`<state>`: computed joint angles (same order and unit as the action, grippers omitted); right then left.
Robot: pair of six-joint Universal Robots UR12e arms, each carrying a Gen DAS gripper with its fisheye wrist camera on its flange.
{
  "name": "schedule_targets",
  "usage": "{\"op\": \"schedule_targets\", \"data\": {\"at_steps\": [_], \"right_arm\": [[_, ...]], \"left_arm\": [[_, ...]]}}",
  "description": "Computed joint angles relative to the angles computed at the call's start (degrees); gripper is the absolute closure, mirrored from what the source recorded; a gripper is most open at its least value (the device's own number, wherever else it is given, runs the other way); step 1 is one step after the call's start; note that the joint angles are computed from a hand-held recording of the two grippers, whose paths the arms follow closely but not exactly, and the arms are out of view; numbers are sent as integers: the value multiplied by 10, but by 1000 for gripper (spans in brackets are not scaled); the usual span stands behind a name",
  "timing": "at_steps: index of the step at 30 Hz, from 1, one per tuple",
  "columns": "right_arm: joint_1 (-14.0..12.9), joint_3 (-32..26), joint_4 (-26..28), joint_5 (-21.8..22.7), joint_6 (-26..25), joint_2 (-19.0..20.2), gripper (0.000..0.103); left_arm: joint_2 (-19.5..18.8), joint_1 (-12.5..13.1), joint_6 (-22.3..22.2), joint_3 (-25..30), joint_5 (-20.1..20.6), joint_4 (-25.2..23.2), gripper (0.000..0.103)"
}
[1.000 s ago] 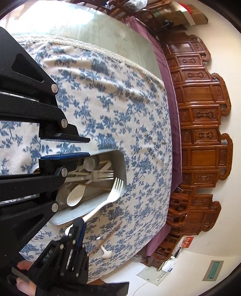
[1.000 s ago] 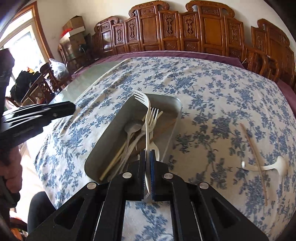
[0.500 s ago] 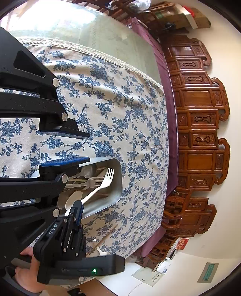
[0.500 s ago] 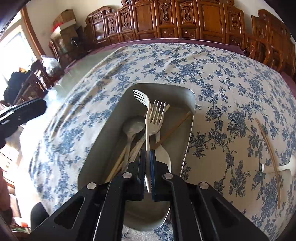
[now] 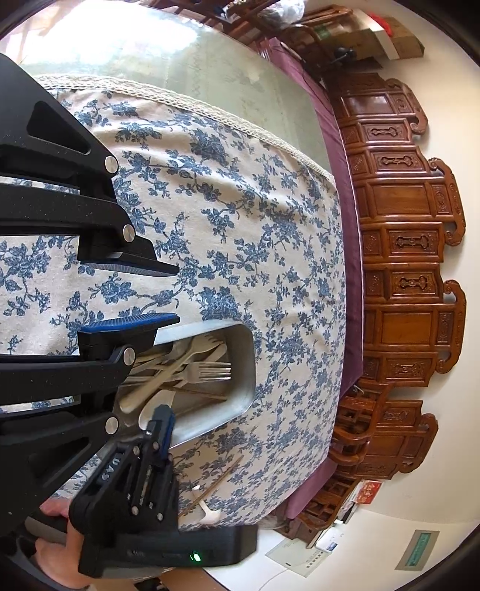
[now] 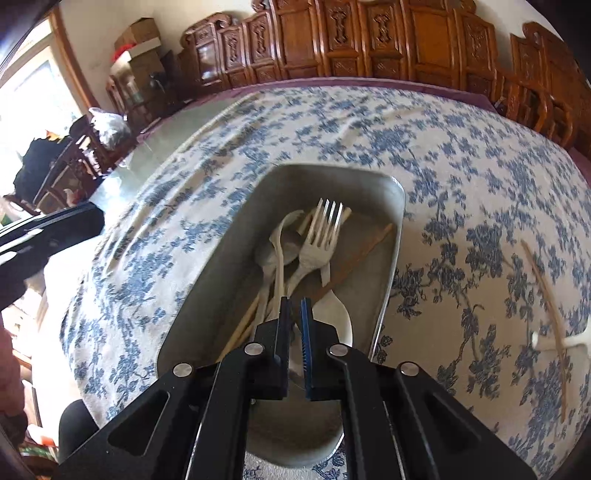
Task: Organize utensils
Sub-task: 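Lower the white plastic fork into the tray and open the right gripper, then move both grippers back toward the white ladle and remaining chopstick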
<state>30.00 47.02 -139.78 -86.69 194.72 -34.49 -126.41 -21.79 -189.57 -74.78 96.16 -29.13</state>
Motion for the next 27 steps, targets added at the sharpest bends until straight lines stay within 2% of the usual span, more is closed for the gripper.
{"op": "schedule_targets", "data": {"at_steps": [3, 7, 9, 12, 14, 19, 25, 27], "right_arm": [[-5, 24, -24, 0, -9, -17, 95], [-20, 88, -72, -4, -21, -57, 95], [-27, 121, -86, -18, -34, -77, 95], [-38, 175, -103, -62, -76, -108, 95], [-48, 203, -106, -84, -91, -122, 95], [-75, 260, -121, -108, -88, -152, 84], [-101, 309, -135, -112, -78, -177, 83], [-106, 321, -142, -108, -74, -183, 77]], "left_arm": [[-1, -3, 0, 2, -4, 1, 84], [-6, -10, -1, 9, -9, 0, 81], [-8, -13, -1, 12, -11, -1, 77], [-13, -20, -1, 19, -17, -2, 74], [-17, -24, -2, 25, -21, -3, 69], [-33, -39, 0, 48, -31, -11, 66], [-65, -60, 1, 98, -40, -36, 64], [-76, -67, 4, 115, -40, -47, 64]]}}
